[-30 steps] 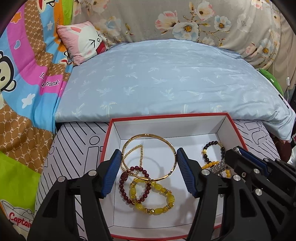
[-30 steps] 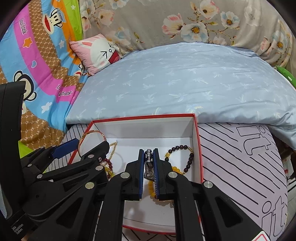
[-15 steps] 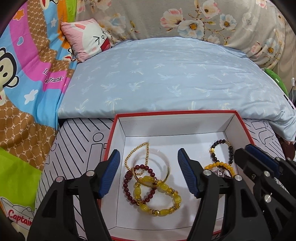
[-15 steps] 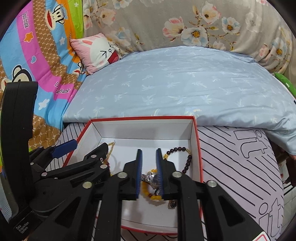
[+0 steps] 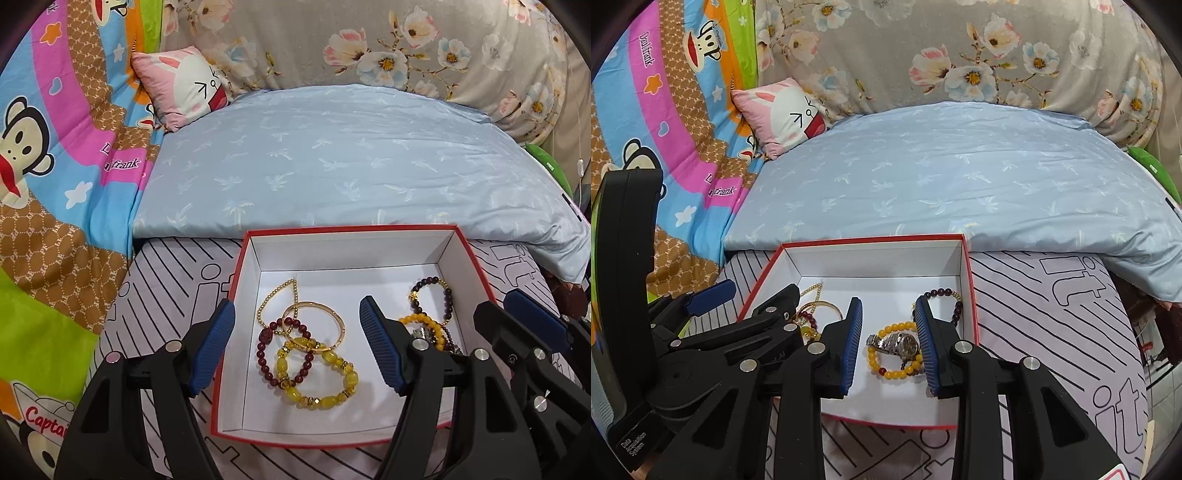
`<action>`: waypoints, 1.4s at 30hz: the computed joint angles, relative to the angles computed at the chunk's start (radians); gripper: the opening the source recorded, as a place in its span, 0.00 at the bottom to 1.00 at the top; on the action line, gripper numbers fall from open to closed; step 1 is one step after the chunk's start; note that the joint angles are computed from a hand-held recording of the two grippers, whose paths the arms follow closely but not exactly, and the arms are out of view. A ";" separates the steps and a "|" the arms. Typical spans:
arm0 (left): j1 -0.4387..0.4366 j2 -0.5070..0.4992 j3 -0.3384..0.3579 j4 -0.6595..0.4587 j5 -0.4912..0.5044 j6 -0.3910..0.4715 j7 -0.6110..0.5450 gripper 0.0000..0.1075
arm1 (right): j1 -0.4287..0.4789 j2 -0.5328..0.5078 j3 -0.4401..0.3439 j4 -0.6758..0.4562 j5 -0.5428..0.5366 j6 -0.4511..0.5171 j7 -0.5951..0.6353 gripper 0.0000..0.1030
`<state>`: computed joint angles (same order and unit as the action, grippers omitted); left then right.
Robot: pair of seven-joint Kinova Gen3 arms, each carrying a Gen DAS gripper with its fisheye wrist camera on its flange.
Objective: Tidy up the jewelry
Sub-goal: 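Open both tools to release the watch and bangle in the box, then move both tools back over the silver chain earrings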
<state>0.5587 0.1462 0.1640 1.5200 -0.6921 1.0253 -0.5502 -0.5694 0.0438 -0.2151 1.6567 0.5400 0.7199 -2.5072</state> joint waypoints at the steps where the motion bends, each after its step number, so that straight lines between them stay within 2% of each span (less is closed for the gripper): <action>1: 0.003 -0.005 0.001 0.000 -0.002 0.007 0.002 0.62 | -0.004 -0.007 -0.003 0.002 0.006 0.006 -0.007 0.29; 13: 0.038 -0.090 0.079 0.043 -0.036 0.085 0.065 0.62 | 0.008 -0.125 -0.087 0.066 0.028 0.070 -0.073 0.30; 18: 0.046 -0.130 0.117 0.083 -0.035 0.098 0.091 0.62 | 0.036 -0.190 -0.137 0.119 0.023 0.096 -0.098 0.42; 29: 0.028 -0.215 0.200 0.229 0.027 0.094 0.153 0.62 | 0.120 -0.314 -0.206 0.291 -0.138 0.117 -0.094 0.42; 33: 0.019 -0.237 0.227 0.291 0.061 0.086 0.187 0.62 | 0.136 -0.314 -0.257 0.340 -0.150 0.127 -0.116 0.42; 37: 0.014 -0.251 0.248 0.342 0.082 0.074 0.217 0.62 | 0.121 -0.298 -0.255 0.381 -0.180 0.095 -0.123 0.42; 42: 0.016 -0.247 0.260 0.374 0.108 0.067 0.225 0.62 | 0.104 -0.256 -0.268 0.381 -0.143 0.084 -0.154 0.42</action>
<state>0.5746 -0.1004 0.4237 1.8937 -0.5843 1.0921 -0.3256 -0.4657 -0.2126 -0.4828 2.0379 0.3966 0.8034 -2.6615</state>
